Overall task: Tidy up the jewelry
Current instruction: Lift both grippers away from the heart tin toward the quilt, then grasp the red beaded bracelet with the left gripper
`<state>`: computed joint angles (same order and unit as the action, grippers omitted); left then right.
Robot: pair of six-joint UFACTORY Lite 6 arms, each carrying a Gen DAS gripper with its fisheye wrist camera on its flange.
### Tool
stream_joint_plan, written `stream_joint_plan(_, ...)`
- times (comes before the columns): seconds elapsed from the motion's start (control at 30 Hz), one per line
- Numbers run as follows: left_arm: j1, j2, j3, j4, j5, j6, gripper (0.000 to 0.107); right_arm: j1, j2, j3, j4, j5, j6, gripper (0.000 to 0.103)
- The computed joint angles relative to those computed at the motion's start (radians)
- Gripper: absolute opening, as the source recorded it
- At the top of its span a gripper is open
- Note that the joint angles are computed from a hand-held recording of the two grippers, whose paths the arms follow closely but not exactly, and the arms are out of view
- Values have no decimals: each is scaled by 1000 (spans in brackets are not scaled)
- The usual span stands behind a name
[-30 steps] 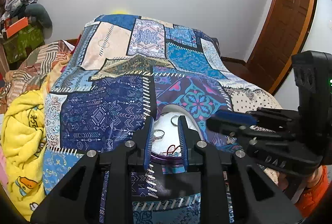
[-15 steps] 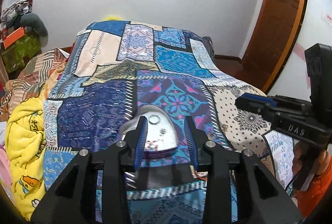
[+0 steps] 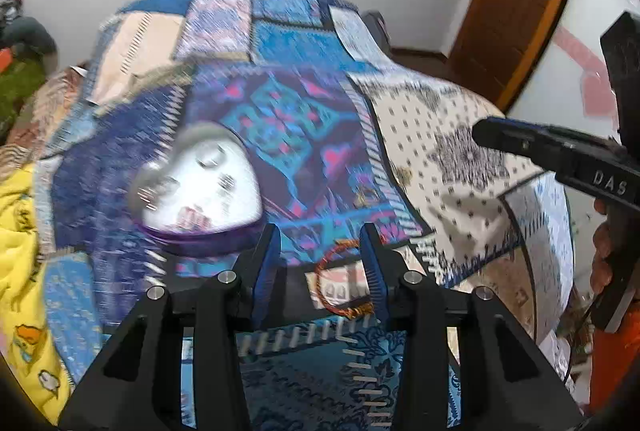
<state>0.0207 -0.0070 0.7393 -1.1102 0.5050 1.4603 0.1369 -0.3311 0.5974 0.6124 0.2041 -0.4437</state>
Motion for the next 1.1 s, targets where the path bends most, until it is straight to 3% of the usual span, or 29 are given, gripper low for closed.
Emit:
stream_joint_plan(0.23, -72, 146, 33, -38, -82, 50, 40, -28, 62, -31, 256, 21, -290, 21)
stream_joint_plan(0.57, -120, 163, -5, -276, -136, 334, 39, -15, 203, 1, 526, 38, -580, 22)
stream_joint_plan(0.83, -52, 191, 21, -260, -82, 313, 7, 41, 353, 95, 650, 26, -695, 22)
stream_joint_plan(1.1, -23, 201, 22, -282, -52, 329, 2, 126, 436, 138, 685, -62, -723, 22)
